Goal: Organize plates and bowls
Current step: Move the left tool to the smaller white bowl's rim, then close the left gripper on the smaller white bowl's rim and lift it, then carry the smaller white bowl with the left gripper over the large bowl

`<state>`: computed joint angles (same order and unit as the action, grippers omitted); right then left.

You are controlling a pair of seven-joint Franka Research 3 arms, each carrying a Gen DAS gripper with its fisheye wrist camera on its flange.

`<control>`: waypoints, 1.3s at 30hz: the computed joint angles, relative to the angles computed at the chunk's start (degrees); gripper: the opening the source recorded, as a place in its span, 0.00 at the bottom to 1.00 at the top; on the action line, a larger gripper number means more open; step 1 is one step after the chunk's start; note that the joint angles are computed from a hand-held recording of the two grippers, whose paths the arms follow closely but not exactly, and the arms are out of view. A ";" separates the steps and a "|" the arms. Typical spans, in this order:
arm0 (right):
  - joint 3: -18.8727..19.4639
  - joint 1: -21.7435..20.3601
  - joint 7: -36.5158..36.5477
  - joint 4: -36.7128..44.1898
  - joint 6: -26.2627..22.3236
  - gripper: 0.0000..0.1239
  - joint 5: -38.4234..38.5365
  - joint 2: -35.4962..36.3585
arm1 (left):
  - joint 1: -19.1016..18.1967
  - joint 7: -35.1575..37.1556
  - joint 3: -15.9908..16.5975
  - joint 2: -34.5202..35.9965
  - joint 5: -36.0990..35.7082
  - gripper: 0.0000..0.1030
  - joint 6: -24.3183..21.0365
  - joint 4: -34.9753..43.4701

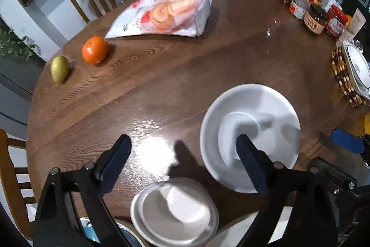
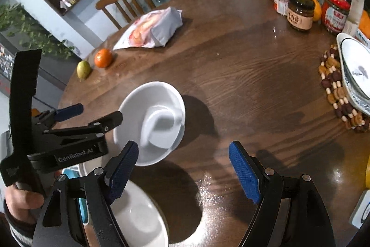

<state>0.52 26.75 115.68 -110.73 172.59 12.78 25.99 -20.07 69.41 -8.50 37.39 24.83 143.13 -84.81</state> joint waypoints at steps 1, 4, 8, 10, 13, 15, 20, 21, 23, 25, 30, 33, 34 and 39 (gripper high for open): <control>0.04 -0.06 -0.02 0.64 -0.51 0.66 0.01 0.55 | 0.23 0.75 -0.37 0.76 -0.49 0.83 -0.48 0.83; 0.39 -0.45 -0.41 1.80 -1.28 0.66 0.15 1.66 | 0.63 3.10 -1.31 2.82 -2.10 0.74 -1.41 3.10; 0.23 -0.41 -0.27 3.15 -2.02 0.60 0.07 2.90 | 0.75 5.68 -2.02 4.84 -4.21 0.63 -2.82 5.79; 0.86 -1.02 -0.74 3.63 -2.30 0.57 0.52 3.40 | 0.93 6.92 -2.35 5.74 -5.38 0.52 -3.74 6.95; 1.64 -1.77 -1.74 4.28 -2.74 0.49 1.06 3.98 | 1.62 9.00 -3.31 6.90 -7.84 0.35 -5.05 8.42; 2.72 -2.70 -2.99 5.04 -3.26 0.42 1.79 4.60 | 2.08 10.28 -3.83 7.46 -9.42 0.29 -5.79 9.13; 4.91 -4.43 -6.03 6.03 -3.11 0.28 3.96 5.68 | 1.50 10.78 -3.26 8.25 -10.47 0.23 -6.27 10.15; 5.36 -4.77 -6.72 6.21 -3.16 0.25 4.48 5.83 | 1.47 10.88 -3.25 8.51 -10.67 0.22 -6.47 10.50; 5.18 -4.48 -7.22 6.67 -3.34 0.23 4.91 6.13 | 1.44 11.07 -3.25 8.76 -11.00 0.19 -6.75 10.86; 4.72 -4.01 -7.36 7.17 -3.78 0.22 5.00 6.42 | 1.43 11.25 -3.20 8.93 -11.19 0.16 -6.96 11.04; 3.34 -2.58 -7.11 7.87 -4.30 0.15 3.99 6.82 | 1.28 11.51 -2.86 8.44 -10.85 0.15 -6.29 9.96; 1.89 -1.20 -6.18 8.30 -4.38 0.15 2.92 7.07 | 0.62 11.32 -2.24 8.09 -9.57 0.15 -5.84 9.30; 1.63 -0.97 -5.89 8.10 -4.12 0.15 2.67 6.98 | 0.46 11.23 -2.11 7.83 -9.14 0.15 -5.44 8.80; 1.33 -0.65 -4.90 5.61 -1.32 0.13 2.47 5.31 | 0.40 10.09 -2.11 4.57 -7.94 0.16 -1.41 4.05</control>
